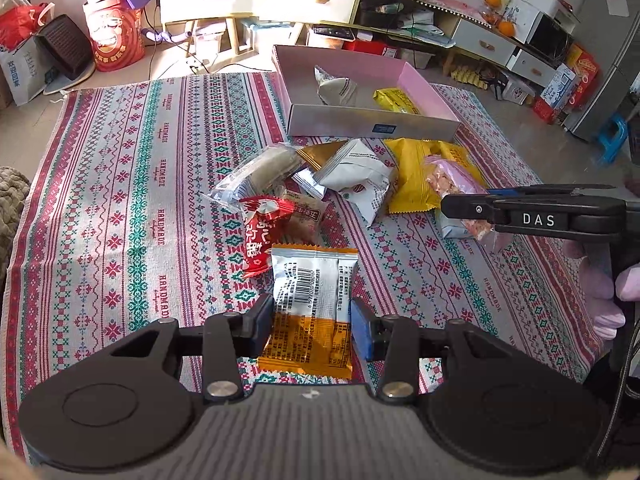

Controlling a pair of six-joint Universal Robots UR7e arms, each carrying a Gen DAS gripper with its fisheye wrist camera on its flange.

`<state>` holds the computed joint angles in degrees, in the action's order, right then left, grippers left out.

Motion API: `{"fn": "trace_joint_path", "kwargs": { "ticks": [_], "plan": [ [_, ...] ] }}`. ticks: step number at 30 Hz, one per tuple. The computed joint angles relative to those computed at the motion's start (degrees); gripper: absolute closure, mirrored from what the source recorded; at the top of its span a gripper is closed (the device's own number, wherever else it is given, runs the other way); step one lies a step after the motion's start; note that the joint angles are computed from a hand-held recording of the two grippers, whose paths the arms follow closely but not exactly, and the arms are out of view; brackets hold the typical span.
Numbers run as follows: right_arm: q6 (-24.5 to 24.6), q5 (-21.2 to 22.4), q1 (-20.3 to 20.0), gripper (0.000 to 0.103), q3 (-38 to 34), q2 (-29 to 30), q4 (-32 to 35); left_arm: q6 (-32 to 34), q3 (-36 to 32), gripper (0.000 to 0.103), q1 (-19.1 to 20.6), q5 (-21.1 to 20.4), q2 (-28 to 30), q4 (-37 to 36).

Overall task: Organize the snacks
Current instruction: 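Carry both packets over the pink box and open both tools to drop them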

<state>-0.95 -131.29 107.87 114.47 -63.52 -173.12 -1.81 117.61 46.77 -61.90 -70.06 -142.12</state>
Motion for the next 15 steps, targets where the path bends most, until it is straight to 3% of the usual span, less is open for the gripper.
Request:
{"fn": "trace_joint_path", "kwargs": {
  "ticks": [10,15],
  "plan": [
    [2.22,0.75,-2.28,0.074,-2.99,-1.01,0.45,0.9,-6.3,0.055,0.2,-2.47,6.78,-4.65],
    [2.61,0.66,-4.03,0.074,-5.86,-0.48,1.45,0.89,-11.72,0.055,0.67,-1.63,11.94,-4.68]
  ]
}}
